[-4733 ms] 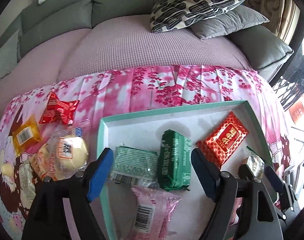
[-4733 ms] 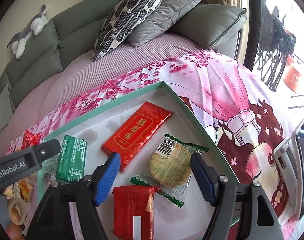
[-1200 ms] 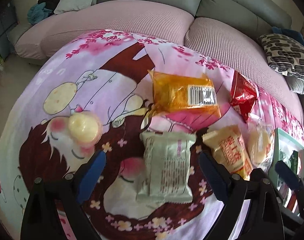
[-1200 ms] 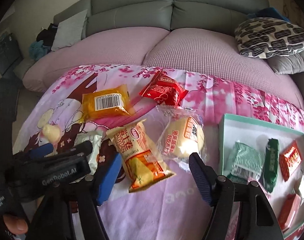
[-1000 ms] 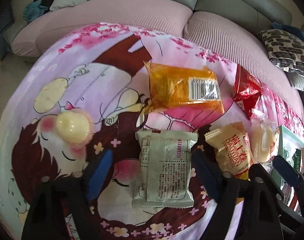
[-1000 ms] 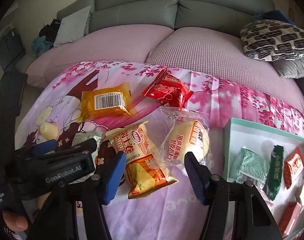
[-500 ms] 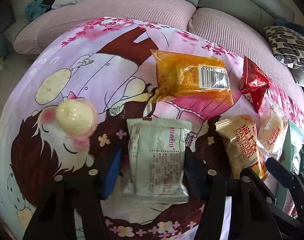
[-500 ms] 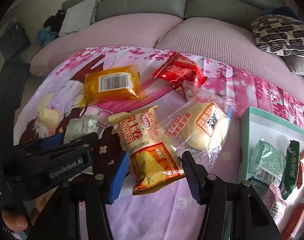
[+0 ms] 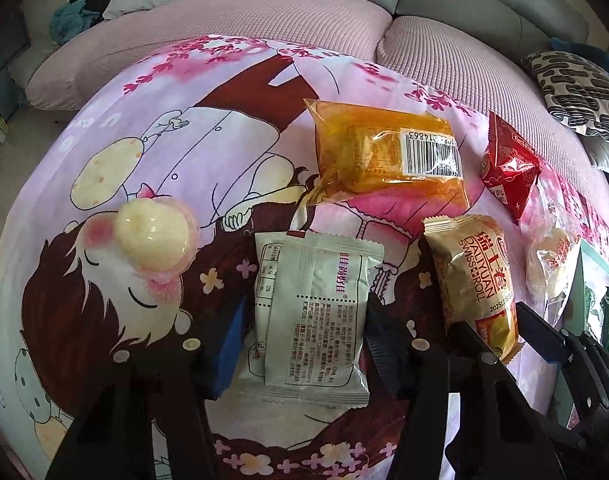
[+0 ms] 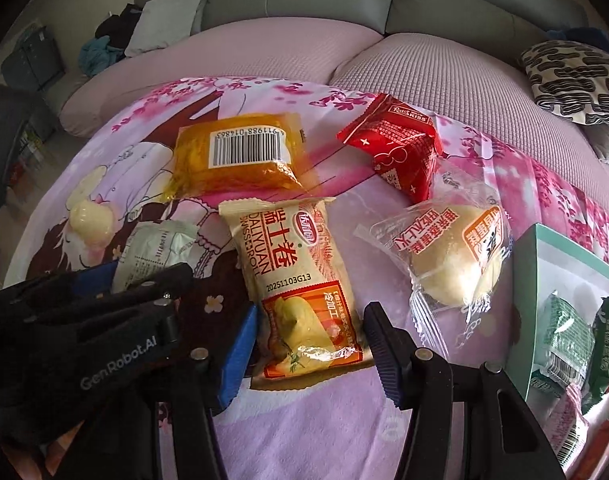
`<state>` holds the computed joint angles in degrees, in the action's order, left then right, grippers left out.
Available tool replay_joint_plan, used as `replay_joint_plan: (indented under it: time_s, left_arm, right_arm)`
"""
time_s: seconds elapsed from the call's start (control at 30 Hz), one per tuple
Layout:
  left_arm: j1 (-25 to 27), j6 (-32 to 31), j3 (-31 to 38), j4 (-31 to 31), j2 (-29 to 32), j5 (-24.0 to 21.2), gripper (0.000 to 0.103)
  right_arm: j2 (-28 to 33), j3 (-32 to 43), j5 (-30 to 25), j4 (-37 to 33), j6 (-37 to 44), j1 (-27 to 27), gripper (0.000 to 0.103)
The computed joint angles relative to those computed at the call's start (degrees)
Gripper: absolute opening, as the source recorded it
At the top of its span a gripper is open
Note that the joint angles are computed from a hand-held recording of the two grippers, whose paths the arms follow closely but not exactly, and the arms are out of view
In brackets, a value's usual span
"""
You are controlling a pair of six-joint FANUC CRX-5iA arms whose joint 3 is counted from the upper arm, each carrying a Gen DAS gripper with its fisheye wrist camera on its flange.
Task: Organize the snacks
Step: 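Grasp the pale green-white pack with left tool while right tool grasps yellow bread bag, then lift the pale pack with left tool while right tool lifts the yellow bread bag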
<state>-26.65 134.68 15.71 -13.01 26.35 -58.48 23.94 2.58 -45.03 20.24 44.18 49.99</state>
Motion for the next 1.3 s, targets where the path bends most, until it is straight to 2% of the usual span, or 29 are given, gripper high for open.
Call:
replay_joint_plan:
  time_s: [0.37,0.43,0.7,1.3]
  left_arm:
    - [-0.39,0.49,0.22,-0.59,-0.07,-0.37,0.057]
    - [-0.49,0.44,-0.24,-0.44,-0.42,0.11,0.054]
    - [-1.27,0.65,0.20,-1.20,-0.36,-0.79,0.053]
    - [-3.77,2.51,3.67,-3.93,1.19,-5.54,0.053]
  right_arm:
    - [-0.47,-1.77,0.19,4.12,-4.80,0.86,0.049]
    - [-0.62,-1.91,0.21,4.08,-4.90,0.88,0.048]
    - [-2.38,-3.50,-0.33,3.52,-6.31,1.04,0.047]
    - [-7.93,-8.67,0.97,1.62,-9.42,-0.20,0.044]
